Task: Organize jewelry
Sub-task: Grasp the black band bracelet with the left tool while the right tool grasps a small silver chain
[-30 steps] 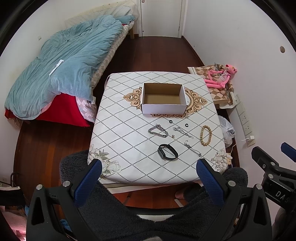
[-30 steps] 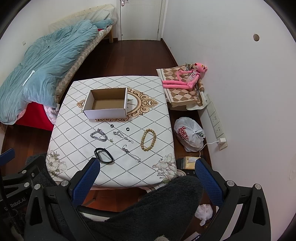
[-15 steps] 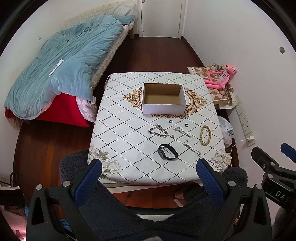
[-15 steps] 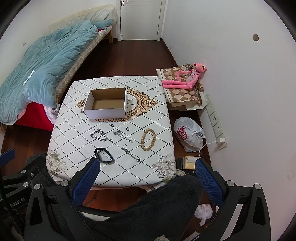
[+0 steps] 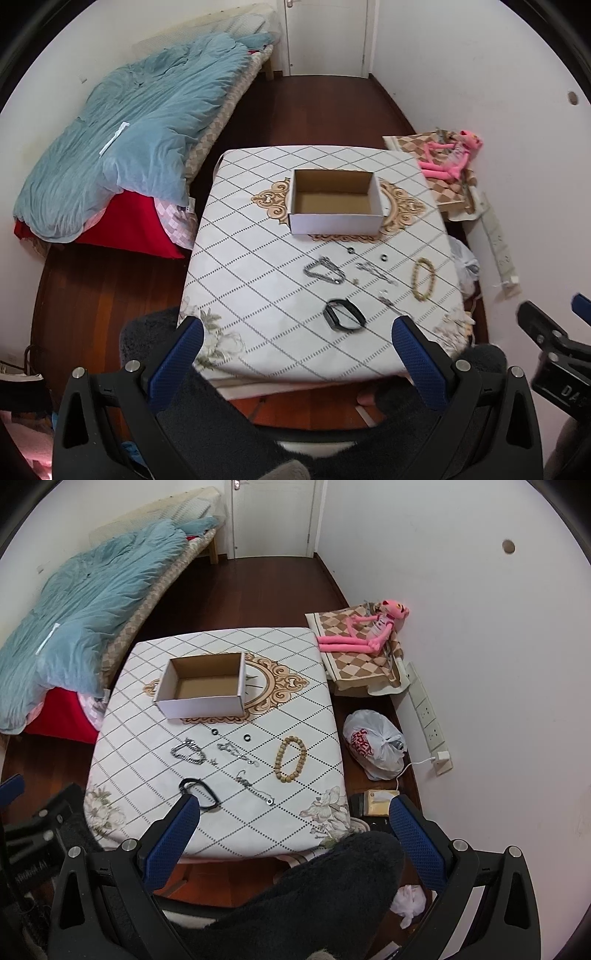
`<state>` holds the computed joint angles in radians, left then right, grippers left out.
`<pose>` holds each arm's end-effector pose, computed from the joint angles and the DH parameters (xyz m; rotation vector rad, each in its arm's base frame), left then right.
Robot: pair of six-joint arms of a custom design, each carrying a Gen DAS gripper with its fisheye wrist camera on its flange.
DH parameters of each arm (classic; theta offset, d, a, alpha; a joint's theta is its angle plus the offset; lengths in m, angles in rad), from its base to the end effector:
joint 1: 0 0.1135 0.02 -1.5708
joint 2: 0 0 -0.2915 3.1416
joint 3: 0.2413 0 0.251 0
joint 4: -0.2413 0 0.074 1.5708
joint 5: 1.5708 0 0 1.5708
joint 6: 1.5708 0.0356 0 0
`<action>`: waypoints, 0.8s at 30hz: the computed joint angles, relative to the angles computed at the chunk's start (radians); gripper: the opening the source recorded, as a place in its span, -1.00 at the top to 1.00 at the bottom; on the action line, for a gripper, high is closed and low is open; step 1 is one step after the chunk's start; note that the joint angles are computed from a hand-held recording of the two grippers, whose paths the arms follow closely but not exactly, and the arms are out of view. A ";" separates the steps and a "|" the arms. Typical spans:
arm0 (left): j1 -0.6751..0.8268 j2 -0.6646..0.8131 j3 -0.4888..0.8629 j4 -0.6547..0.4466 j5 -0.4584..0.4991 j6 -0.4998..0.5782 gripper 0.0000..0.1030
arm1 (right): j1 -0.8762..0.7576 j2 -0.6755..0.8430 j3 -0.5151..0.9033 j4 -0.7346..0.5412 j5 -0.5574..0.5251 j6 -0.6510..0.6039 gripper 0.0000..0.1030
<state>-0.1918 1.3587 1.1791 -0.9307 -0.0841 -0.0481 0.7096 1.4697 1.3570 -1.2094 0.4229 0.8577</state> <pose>0.2537 -0.0462 0.3159 0.1657 2.6694 0.0367 0.2111 0.1620 0.3325 0.2685 2.6525 -0.1701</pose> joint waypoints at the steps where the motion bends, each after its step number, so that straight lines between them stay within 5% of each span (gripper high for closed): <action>1: 0.004 0.026 -0.011 0.032 -0.015 0.006 -1.00 | -0.020 0.008 -0.027 0.030 -0.010 -0.007 -1.00; 7: -0.010 0.227 -0.063 0.197 -0.084 0.038 -1.00 | -0.181 0.084 -0.201 0.264 -0.115 -0.091 -1.00; 12: -0.001 0.396 -0.091 0.274 -0.046 0.063 -0.95 | -0.272 0.199 -0.323 0.450 -0.215 -0.135 -0.94; 18: -0.014 0.617 -0.075 0.296 0.052 0.046 -0.35 | -0.317 0.320 -0.415 0.620 -0.284 -0.143 -0.84; 22: -0.027 0.713 -0.054 0.316 0.092 0.034 -0.24 | -0.350 0.363 -0.457 0.714 -0.330 -0.143 -0.82; 24: -0.027 0.735 -0.045 0.329 0.106 0.028 0.08 | -0.362 0.379 -0.471 0.750 -0.350 -0.139 -0.78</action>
<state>-0.2190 2.0941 1.1337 -0.6015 0.0216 -0.0196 0.3480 1.8491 0.8855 -0.4590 0.0731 0.7191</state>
